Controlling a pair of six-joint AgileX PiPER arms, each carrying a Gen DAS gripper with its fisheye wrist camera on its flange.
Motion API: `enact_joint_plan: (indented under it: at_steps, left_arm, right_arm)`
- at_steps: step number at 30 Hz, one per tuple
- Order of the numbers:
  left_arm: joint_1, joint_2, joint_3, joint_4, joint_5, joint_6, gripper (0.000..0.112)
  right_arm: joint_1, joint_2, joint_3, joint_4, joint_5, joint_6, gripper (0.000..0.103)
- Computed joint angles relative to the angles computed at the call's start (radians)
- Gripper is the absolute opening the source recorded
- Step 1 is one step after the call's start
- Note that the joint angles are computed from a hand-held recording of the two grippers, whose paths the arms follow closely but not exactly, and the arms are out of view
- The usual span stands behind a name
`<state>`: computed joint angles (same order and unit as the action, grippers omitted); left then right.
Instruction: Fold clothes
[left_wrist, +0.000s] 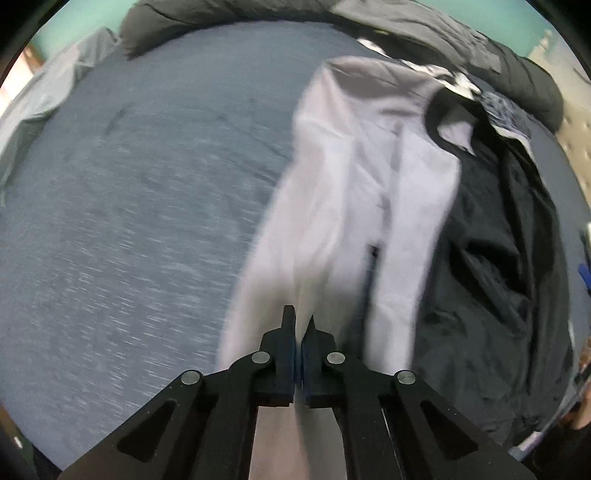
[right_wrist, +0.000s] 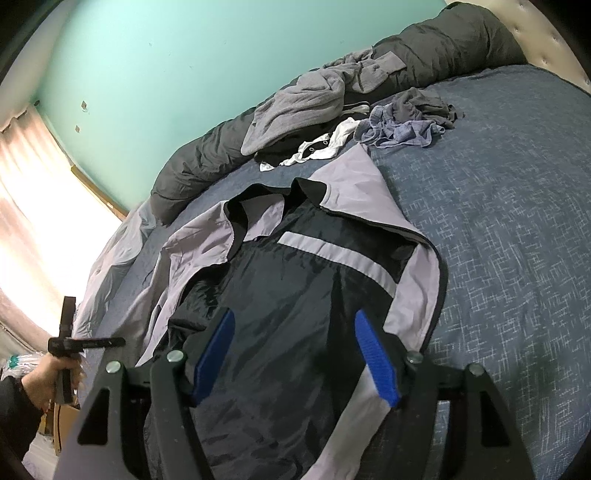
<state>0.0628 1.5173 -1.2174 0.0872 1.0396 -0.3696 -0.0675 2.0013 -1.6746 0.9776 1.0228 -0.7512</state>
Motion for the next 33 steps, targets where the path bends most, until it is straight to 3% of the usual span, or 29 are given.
enact_joint_plan:
  at_steps: [5, 10, 13, 16, 24, 29, 33]
  left_arm:
    - [0.120, 0.010, -0.038, 0.082, 0.028, 0.024, 0.002]
    - [0.235, 0.044, -0.035, 0.090, -0.019, 0.055, 0.005]
    - [0.274, 0.062, -0.022, 0.089, -0.056, 0.042, 0.028]
    - [0.290, 0.038, 0.005, 0.076, -0.058, 0.033, 0.033]
    - [0.282, -0.155, 0.091, -0.004, 0.017, 0.069, 0.044]
    - [0.313, -0.302, 0.164, -0.173, 0.080, 0.154, 0.049]
    - [0.259, -0.400, 0.255, -0.226, 0.085, 0.131, 0.055]
  right_arm:
    - [-0.001, -0.003, 0.012, 0.019, -0.018, 0.003, 0.069]
    - [-0.003, -0.009, 0.027, 0.044, -0.037, 0.005, 0.069]
    - [-0.001, -0.006, 0.024, 0.041, -0.038, 0.011, 0.069]
    - [0.002, -0.003, 0.019, 0.033, -0.036, 0.016, 0.069]
    - [-0.007, -0.093, 0.111, 0.048, -0.038, -0.024, 0.069]
    - [0.003, -0.179, 0.190, 0.034, -0.033, -0.027, 0.069]
    - [0.002, -0.258, 0.264, -0.001, -0.024, -0.025, 0.069]
